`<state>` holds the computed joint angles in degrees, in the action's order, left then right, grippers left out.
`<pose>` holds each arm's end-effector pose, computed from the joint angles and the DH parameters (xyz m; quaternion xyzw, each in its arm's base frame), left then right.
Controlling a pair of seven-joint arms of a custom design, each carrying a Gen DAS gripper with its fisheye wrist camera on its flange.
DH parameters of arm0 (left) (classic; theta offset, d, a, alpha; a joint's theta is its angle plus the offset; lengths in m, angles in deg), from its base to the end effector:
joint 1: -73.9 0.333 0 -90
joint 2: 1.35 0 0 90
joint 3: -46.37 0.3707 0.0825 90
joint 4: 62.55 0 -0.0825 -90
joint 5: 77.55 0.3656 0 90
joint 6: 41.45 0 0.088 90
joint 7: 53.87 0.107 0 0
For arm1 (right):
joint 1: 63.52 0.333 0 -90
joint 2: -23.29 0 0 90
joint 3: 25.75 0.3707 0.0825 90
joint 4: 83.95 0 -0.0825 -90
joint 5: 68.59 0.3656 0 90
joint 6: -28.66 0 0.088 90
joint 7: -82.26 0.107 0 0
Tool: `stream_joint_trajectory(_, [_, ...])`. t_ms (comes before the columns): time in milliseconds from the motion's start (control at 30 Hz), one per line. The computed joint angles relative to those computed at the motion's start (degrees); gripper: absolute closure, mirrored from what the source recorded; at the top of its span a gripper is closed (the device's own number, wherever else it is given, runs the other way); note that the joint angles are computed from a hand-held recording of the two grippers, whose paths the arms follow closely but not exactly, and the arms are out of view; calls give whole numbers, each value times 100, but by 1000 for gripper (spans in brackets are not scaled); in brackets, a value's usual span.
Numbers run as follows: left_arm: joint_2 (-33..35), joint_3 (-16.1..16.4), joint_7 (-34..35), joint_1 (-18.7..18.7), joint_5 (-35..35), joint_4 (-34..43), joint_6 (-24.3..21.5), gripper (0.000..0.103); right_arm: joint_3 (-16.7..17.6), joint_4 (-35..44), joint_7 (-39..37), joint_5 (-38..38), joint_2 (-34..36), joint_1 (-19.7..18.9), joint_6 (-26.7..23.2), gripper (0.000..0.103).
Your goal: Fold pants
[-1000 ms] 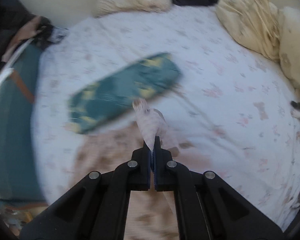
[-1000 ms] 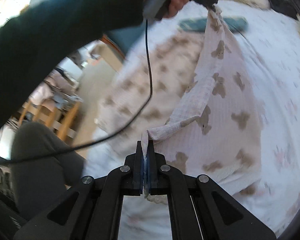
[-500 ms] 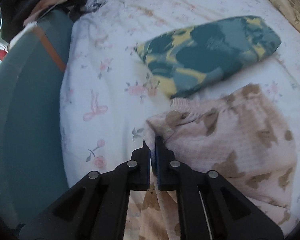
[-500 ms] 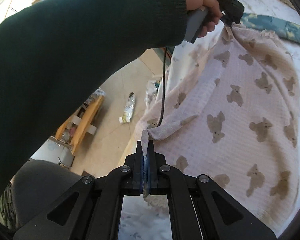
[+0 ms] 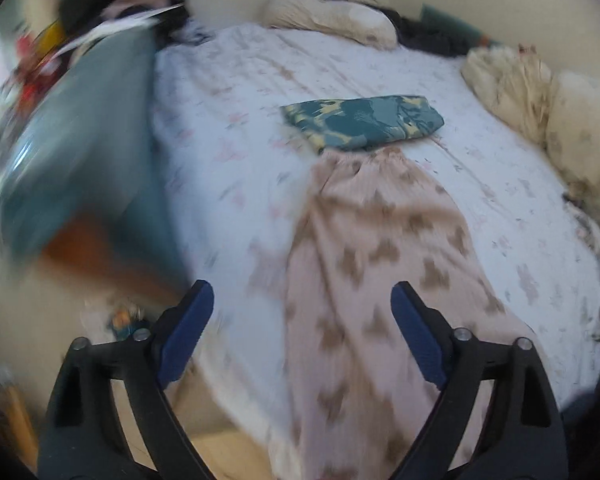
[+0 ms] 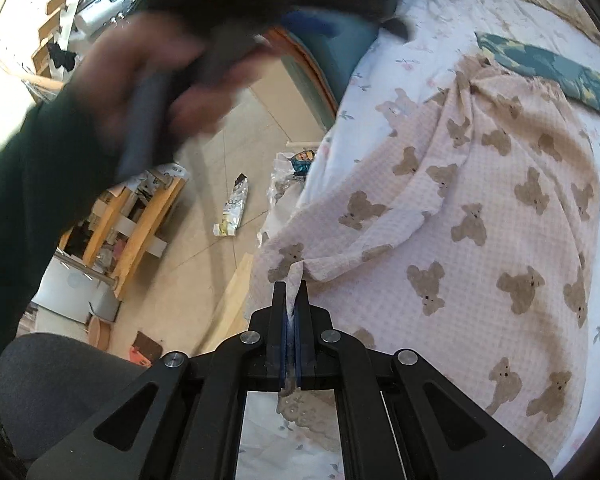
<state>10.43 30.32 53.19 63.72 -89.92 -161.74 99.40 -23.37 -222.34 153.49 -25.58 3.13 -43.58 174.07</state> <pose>0.5954 -0.2735 0.5810 -0.4461 0.8493 -0.2706 0.0809 0.4061 0.1603 0.5514 -0.7237 0.5972 0.0431 0.3432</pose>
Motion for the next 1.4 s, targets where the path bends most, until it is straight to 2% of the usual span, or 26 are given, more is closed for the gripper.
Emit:
stream_joint_trajectory(100, [-652,154,102,374,-846,-971,14,13,226,290,140,0,352,152,214,101])
stream_joint_trajectory(167, [-962,326,-95,371,-754,-1538,286,13,302,406,58,63,549,308,322,101])
stream_joint_trajectory(200, [-1055,390,-36,370,-730,-1743,237,13,397,450,79,-87,652,346,394,101])
stream_joint_trajectory(233, [-1083,439,81,362,-804,-1828,111,13,504,470,172,-313,754,357,524,101])
stream_joint_trajectory(300, [-1124,516,241,356,-1113,-1982,-16,13,533,480,186,-140,1033,502,840,98])
stream_joint_trajectory(367, [-1164,558,206,337,-1270,-2125,5,13,471,552,82,211,1288,614,767,95])
stream_joint_trajectory(467, [-1249,566,293,259,-1349,-2337,112,13,584,454,186,-122,1446,631,861,95])
stream_joint_trajectory(500, [-1302,579,359,245,-1335,-2429,99,13,586,410,271,-195,1441,625,799,91])
stream_joint_trajectory(533, [-1305,586,389,221,-1317,-2448,67,13,563,380,296,-170,1412,619,703,77])
stream_joint_trajectory(567, [-1301,584,408,194,-1303,-2461,44,13,498,287,115,95,1283,636,576,66])
stream_joint_trajectory(600, [-1318,593,458,181,-1311,-2477,-13,13,463,210,2,256,1154,646,526,45])
stream_joint_trajectory(633, [-1346,602,509,169,-1321,-2522,-42,13,422,101,-70,355,984,634,484,33])
stream_joint_trajectory(733, [-1403,621,778,115,-1388,-2634,-198,13,224,-307,-100,443,204,517,155,33])
stream_joint_trajectory(800, [-1385,633,994,84,-1491,-2647,-431,13,166,-586,89,233,-335,330,-1,33])
stream_joint_trajectory(900, [-1344,587,1345,24,-1564,-2706,-753,13,130,-1144,754,-281,-1272,-197,-53,33])
stream_joint_trajectory(1000, [-1403,483,1564,-94,-1420,-2983,-434,16,29,-1666,1615,-749,-2053,-992,-1,33])
stream_joint_trajectory(1033, [-1408,476,1634,-127,-1442,-3046,-346,30,-20,-1810,1918,-896,-2293,-1268,-59,33])
stream_joint_trajectory(1067, [-1385,498,1803,-145,-1583,-3035,-450,60,-105,-1983,2270,-1082,-2529,-1643,-181,33])
stream_joint_trajectory(1100, [-1354,529,1990,-145,-1786,-2985,-670,73,-176,-2093,2486,-1203,-2670,-1855,-278,32])
stream_joint_trajectory(1133, [-1398,512,2044,-157,-1804,-3028,-631,82,-226,-2177,2655,-1319,-2763,-2018,-377,30])
stream_joint_trajectory(1167, [-1510,477,2136,-193,-1750,-3143,-407,91,-223,-2264,2849,-1499,-2801,-2228,-507,28])
stream_joint_trajectory(1200, [-1600,465,2218,-233,-1683,-3211,-281,95,-274,-2329,2919,-1616,-2775,-2321,-587,28])
stream_joint_trajectory(1233, [-1652,477,2213,-259,-1615,-3231,-239,97,-412,-2425,2857,-1549,-2758,-2222,-610,28])
stream_joint_trajectory(1300, [-1707,560,2102,-264,-1609,-3146,-415,101,-524,-2558,2774,-1370,-2695,-2039,-590,28])
stream_joint_trajectory(1400, [-1873,614,2083,-283,-1525,-3111,-455,102,-760,-2778,2407,-666,-2441,-1477,-175,28])
